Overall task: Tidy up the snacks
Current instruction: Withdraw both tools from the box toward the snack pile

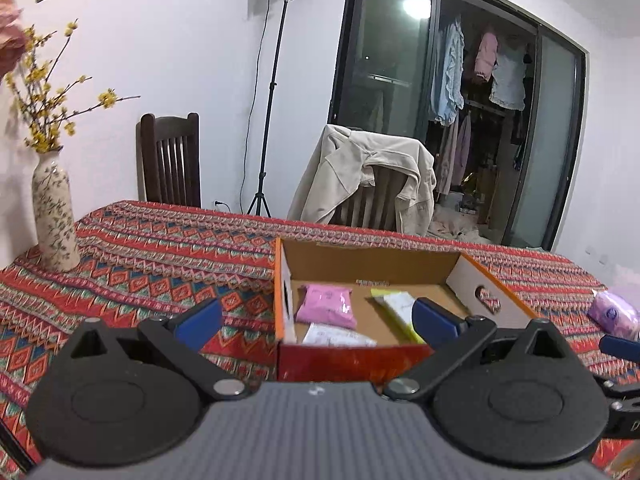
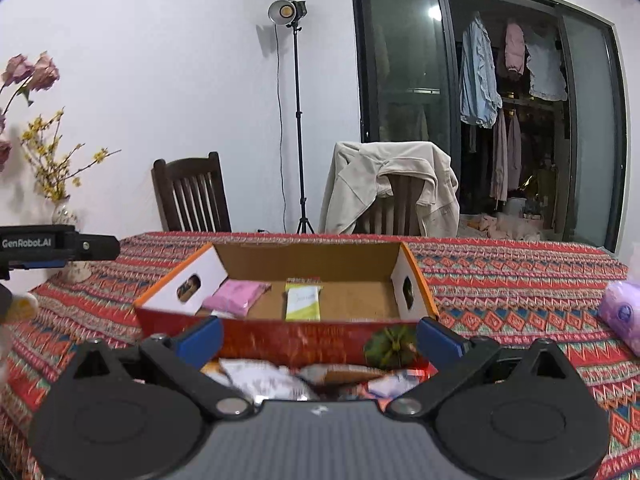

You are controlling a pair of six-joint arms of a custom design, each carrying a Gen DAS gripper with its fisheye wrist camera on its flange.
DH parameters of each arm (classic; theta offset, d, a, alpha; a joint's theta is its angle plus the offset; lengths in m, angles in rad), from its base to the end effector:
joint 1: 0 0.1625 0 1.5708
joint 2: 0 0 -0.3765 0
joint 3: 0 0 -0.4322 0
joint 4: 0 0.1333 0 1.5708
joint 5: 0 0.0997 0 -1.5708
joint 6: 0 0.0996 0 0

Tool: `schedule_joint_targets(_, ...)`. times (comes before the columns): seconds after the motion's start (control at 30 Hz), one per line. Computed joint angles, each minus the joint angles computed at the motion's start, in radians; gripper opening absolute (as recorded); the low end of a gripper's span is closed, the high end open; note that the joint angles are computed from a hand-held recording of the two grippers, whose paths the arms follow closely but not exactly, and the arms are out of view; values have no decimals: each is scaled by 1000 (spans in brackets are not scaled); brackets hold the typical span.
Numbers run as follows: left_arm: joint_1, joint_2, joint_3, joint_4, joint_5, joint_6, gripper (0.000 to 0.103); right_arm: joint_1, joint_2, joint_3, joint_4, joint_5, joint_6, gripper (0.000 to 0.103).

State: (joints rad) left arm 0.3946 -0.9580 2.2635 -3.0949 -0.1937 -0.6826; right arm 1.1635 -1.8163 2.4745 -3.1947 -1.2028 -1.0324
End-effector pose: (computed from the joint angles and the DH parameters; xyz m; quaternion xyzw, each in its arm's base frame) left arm -0.3094 -0.3791 0.0563 0.1203 0.7612 -0.5565 0.3104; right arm 0.0034 -0.4192 0.2925 0.3486 -0.8024 0.4501 0.1791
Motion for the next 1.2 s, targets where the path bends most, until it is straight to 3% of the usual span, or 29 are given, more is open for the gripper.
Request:
schedule_joint_targets(0.2,-35,-50,99,123,-2,-197,103,-88,-95,63,73,52,-56,103)
schedule_joint_targets(0.37,-39,-100,139,343,-15,-422,103,-149,-130,92,103,60,-102,103)
schedule_joint_targets(0.53,-32,-94,156,408,-4,-501,103,-157,-112,89,86,23,-101,103)
schedule_joint_targets(0.87,-3,-15,166,128,-2,-344,103,-137,-37,61,-11,-20,-74,103)
schedule_joint_targets(1.03,9,-27,171,121,-15,-361,103,-76,69,-21,-82,-124,-64,101)
schedule_joint_targets(1.2,10,-28,172,130,-12,-366,103,-14,169,-113,-54,-243,-101,101)
